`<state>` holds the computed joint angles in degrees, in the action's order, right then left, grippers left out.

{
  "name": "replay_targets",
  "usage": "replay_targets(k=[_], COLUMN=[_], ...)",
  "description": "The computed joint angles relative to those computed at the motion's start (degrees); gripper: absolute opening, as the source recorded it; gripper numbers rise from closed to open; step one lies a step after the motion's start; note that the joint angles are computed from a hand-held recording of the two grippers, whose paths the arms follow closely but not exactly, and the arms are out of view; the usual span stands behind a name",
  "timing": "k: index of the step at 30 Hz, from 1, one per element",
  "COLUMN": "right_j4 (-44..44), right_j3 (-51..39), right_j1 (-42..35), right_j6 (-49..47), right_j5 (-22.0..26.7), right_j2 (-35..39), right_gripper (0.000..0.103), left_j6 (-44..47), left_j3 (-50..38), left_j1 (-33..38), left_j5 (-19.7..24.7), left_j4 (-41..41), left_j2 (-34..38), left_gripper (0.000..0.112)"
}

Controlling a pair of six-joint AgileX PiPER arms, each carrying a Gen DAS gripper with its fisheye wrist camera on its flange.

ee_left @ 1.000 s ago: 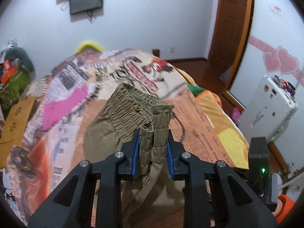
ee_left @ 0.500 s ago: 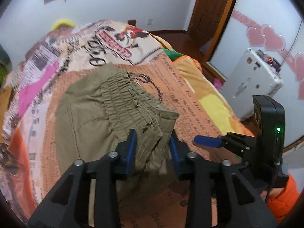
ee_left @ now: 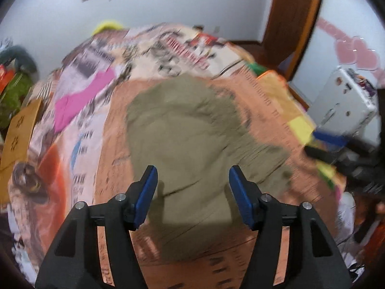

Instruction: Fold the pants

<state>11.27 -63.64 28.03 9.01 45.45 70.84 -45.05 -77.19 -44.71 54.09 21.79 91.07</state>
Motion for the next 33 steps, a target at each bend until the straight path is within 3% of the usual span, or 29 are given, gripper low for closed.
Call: replay_targets(k=[3, 7, 9, 13, 15, 17, 21, 26, 33], right_j4=[-2.42, -2.15, -1.56, 1.86, 5.12, 6.92, 5.38, 6.26, 10.14], right_j3=[-2.37, -3.21, -2.65, 1.33, 3.09, 3.64, 3.43, 3.68, 4.7], right_j1=[2.58, 4.37, 4.96, 4.53, 2.82, 1.86, 2.64, 2.34, 0.61], right_j6=[1.84, 2.07, 1.84, 0.47, -1.39, -2.85, -1.6, -2.29, -5.08], right_j5=[-0.81, -2.17, -2.15, -3.92, -4.41, -4.2, -4.08, -4.21, -4.4], right_j2=[2.38, 5.71, 7.39, 7.69, 6.46, 5.98, 5.68, 5.57, 5.3], right_gripper=[0.062, 0.062, 0.062, 0.062, 0.069, 0.069, 0.07, 0.07, 0.071], left_j6=[-0.81, -2.75, -2.25, -0.63, 1.25, 4.93, 12.78, 21.33, 27.32], left_j3=[4.19, 11.3, 12.11, 10.2, 8.18, 5.62, -2.87, -17.2, -42.31], left_j1=[0.78, 2.35, 3.05, 5.96, 8.76, 12.75, 19.92, 25.21, 27.16], left_j5=[0.4, -4.24, -4.38, -2.42, -1.91, -2.63, -2.49, 1.98, 13.64], left_j4=[0.29, -0.9, -1.22, 0.72, 0.42, -1.47, -6.31, -13.56, -15.62], left_j2=[-0.22, -4.43, -5.87, -6.96, -6.04, -4.25, 3.02, 14.65, 33.58], left_gripper=[0.063, 0.069, 0.069, 0.069, 0.069, 0.071, 0.074, 0.075, 0.076])
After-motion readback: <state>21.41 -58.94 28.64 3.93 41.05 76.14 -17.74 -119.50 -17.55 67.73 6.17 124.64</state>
